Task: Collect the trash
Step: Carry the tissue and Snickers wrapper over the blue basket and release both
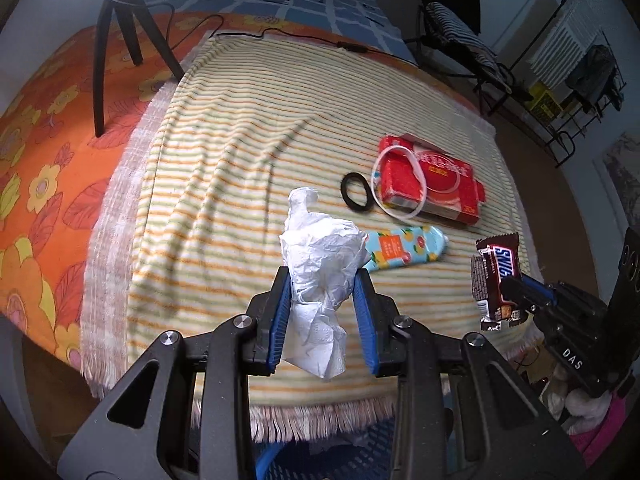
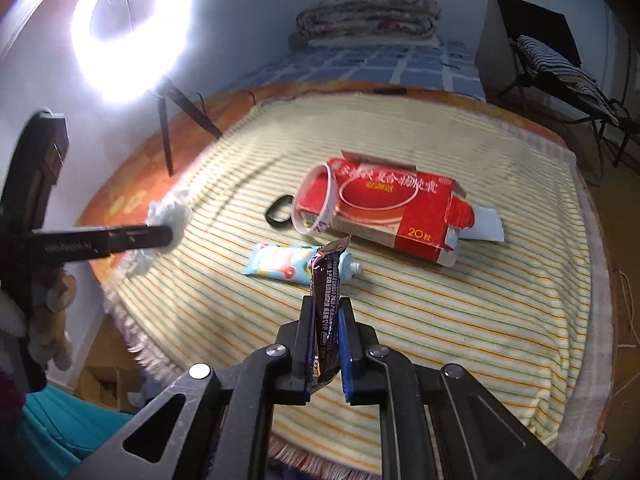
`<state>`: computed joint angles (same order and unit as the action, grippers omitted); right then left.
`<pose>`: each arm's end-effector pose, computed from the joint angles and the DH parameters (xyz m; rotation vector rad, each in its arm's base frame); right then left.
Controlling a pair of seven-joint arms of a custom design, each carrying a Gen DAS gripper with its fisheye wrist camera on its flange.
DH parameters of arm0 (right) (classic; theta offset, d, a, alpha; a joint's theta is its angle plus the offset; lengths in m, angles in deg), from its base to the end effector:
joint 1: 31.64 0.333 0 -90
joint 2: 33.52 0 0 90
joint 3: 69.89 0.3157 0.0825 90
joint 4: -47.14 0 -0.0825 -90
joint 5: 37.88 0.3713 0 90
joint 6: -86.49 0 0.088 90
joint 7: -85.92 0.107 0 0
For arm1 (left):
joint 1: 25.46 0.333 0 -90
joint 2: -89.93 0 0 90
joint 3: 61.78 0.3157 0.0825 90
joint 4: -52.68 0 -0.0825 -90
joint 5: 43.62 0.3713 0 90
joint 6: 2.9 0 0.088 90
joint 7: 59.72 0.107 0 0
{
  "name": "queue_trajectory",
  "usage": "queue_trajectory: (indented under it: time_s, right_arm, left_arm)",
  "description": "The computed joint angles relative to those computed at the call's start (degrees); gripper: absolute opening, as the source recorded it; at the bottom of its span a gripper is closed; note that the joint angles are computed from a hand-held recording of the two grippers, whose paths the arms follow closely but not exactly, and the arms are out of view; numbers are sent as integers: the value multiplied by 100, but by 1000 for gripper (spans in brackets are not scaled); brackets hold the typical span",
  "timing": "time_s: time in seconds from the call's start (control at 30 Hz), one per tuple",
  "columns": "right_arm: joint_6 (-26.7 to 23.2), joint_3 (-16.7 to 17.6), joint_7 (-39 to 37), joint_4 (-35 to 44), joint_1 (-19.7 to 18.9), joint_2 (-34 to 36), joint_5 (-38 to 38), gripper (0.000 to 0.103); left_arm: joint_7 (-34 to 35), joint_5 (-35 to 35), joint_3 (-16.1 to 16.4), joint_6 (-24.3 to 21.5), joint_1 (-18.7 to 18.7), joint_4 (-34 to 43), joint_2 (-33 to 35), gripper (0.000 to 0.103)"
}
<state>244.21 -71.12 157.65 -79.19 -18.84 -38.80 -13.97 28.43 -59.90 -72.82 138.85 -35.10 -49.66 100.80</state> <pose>0.5387 0.0931 0.4978 -1.9177 1.5925 -0.3695 0.6040 -0.2181 0.5070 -1.9492 2.2361 -0.8489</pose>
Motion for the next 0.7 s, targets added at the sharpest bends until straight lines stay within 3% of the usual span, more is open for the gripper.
queue_trajectory:
  time_s: [0.4, 0.7]
  right_arm:
    - [9, -282, -285, -1095, 560, -1222, 429, 8]
    - [206, -406, 120, -2011, 994, -2079, -24, 8]
  left_arm:
    - [709, -621, -74, 132, -54, -1431, -1126, 31]
    - [1052, -911, -82, 226, -270, -2491, -1867, 31]
